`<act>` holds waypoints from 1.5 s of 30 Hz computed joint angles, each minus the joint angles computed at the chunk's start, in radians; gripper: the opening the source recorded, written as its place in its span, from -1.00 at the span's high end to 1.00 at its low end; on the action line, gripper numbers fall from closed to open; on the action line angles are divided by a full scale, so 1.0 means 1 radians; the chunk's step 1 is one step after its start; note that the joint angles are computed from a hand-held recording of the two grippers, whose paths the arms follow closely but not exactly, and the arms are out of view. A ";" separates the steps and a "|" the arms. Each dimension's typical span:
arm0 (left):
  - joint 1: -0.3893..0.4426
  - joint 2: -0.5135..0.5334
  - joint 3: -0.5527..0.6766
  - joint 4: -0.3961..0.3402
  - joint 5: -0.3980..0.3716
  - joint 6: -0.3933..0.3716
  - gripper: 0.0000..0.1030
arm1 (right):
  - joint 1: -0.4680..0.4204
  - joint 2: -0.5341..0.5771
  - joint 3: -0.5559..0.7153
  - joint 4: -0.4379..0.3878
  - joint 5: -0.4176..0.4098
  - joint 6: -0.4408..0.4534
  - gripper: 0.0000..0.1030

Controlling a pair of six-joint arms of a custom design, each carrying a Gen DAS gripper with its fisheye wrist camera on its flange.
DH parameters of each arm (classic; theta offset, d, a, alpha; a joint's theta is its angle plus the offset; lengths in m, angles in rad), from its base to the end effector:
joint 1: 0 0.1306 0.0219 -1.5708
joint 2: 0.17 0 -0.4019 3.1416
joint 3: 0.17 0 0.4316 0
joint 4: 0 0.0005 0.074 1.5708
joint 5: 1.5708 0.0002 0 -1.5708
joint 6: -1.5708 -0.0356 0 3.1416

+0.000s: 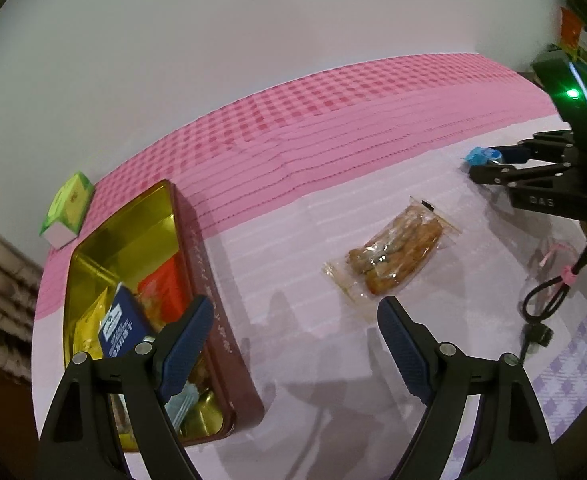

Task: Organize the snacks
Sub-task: 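Grasp the clear packet of fried dough sticks with the left gripper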

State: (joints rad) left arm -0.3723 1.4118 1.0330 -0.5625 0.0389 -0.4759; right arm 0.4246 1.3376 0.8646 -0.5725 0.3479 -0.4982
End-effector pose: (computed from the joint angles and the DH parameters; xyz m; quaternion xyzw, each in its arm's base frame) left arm 0.4573 -0.1806 0.2842 0.3967 0.8640 -0.0024 0.3101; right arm 0.4011 0.1675 0.2420 0.0799 0.9488 -0.0358 0.3034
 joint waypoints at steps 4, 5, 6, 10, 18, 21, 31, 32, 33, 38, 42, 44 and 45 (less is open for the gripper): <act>-0.006 0.012 0.008 -0.003 0.012 -0.020 -0.64 | 0.007 -0.043 -0.041 -0.002 0.013 -0.022 0.35; -0.008 0.017 0.011 -0.006 0.019 -0.026 -0.64 | 0.008 -0.053 -0.050 -0.003 0.014 -0.030 0.35; -0.011 0.021 0.013 -0.008 0.023 -0.029 -0.64 | 0.010 -0.067 -0.064 -0.001 0.013 -0.043 0.35; -0.022 0.044 0.031 -0.025 0.043 -0.060 -0.64 | 0.019 -0.097 -0.090 -0.006 0.025 -0.074 0.35; -0.056 0.092 0.082 -0.071 0.090 -0.115 -0.64 | 0.031 -0.105 -0.097 -0.015 0.031 -0.107 0.34; -0.067 0.119 0.106 -0.081 0.092 -0.121 -0.64 | 0.036 -0.112 -0.099 -0.025 0.032 -0.121 0.34; -0.093 0.174 0.148 -0.102 0.091 -0.159 -0.64 | 0.045 -0.125 -0.108 -0.037 0.032 -0.137 0.34; -0.093 0.182 0.155 -0.111 0.092 -0.159 -0.64 | 0.046 -0.127 -0.110 -0.037 0.032 -0.140 0.34; -0.094 0.186 0.159 -0.118 0.093 -0.159 -0.64 | 0.046 -0.127 -0.110 -0.036 0.032 -0.143 0.34; -0.096 0.200 0.168 -0.133 0.099 -0.154 -0.63 | 0.046 -0.129 -0.113 -0.031 0.032 -0.144 0.33; -0.098 0.208 0.172 -0.145 0.102 -0.144 -0.49 | 0.045 -0.132 -0.116 -0.029 0.031 -0.144 0.33; -0.095 0.211 0.176 -0.159 0.116 -0.136 -0.37 | 0.044 -0.132 -0.116 -0.029 0.030 -0.144 0.33; -0.094 0.213 0.178 -0.164 0.119 -0.133 -0.28 | 0.044 -0.132 -0.116 -0.029 0.030 -0.144 0.33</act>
